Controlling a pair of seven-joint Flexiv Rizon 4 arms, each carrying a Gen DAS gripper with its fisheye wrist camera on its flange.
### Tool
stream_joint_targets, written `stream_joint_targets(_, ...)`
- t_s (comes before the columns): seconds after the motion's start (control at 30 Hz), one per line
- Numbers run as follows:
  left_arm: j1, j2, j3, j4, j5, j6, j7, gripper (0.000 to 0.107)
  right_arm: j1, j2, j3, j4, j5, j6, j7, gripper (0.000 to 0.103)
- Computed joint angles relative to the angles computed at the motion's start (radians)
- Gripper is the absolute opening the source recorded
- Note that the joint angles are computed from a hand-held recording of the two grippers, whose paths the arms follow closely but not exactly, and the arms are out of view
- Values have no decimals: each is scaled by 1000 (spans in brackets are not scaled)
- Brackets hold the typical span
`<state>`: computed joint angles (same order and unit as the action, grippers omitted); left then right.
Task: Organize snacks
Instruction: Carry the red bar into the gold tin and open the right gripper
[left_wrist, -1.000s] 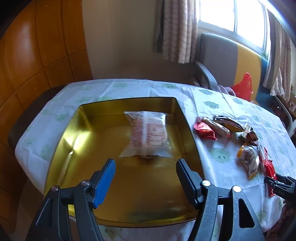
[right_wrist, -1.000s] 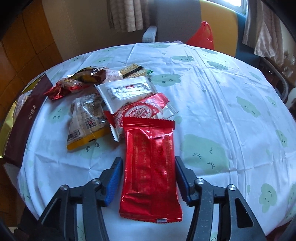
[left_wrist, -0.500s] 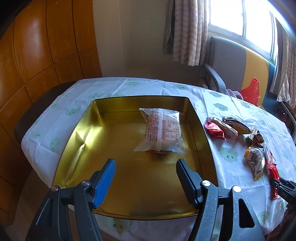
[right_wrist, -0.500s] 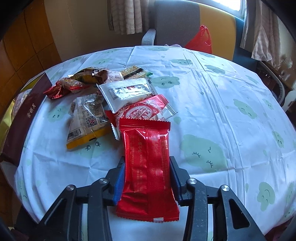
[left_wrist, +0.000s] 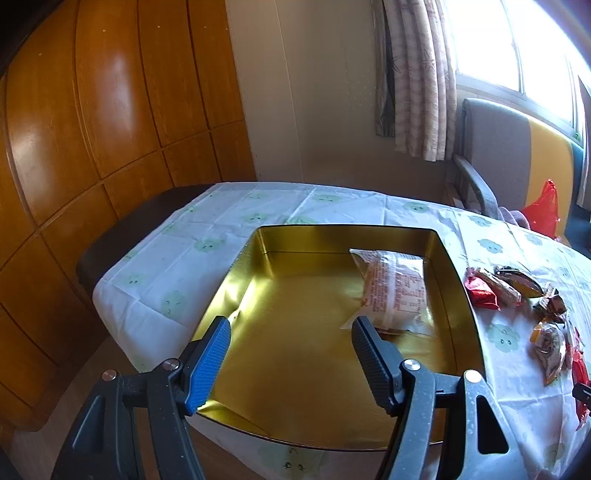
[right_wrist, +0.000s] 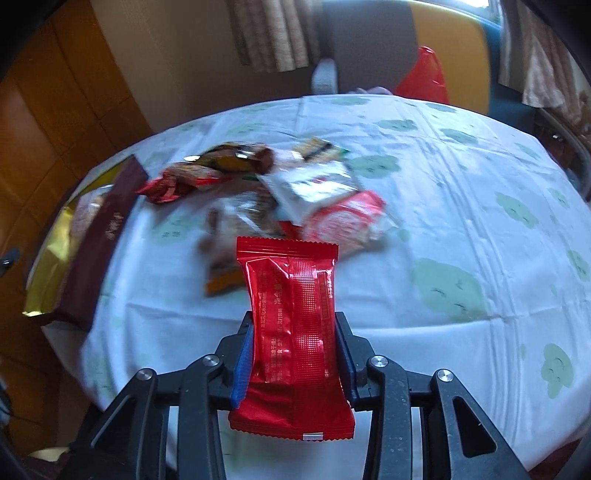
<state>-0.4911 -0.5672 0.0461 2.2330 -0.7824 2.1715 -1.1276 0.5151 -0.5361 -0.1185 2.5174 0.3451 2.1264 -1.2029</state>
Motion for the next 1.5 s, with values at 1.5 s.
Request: stream_joint_targets(1.5, 164, 32, -69, 9, 423, -118, -179, 63, 42, 8, 9, -154, -82, -18, 77, 66)
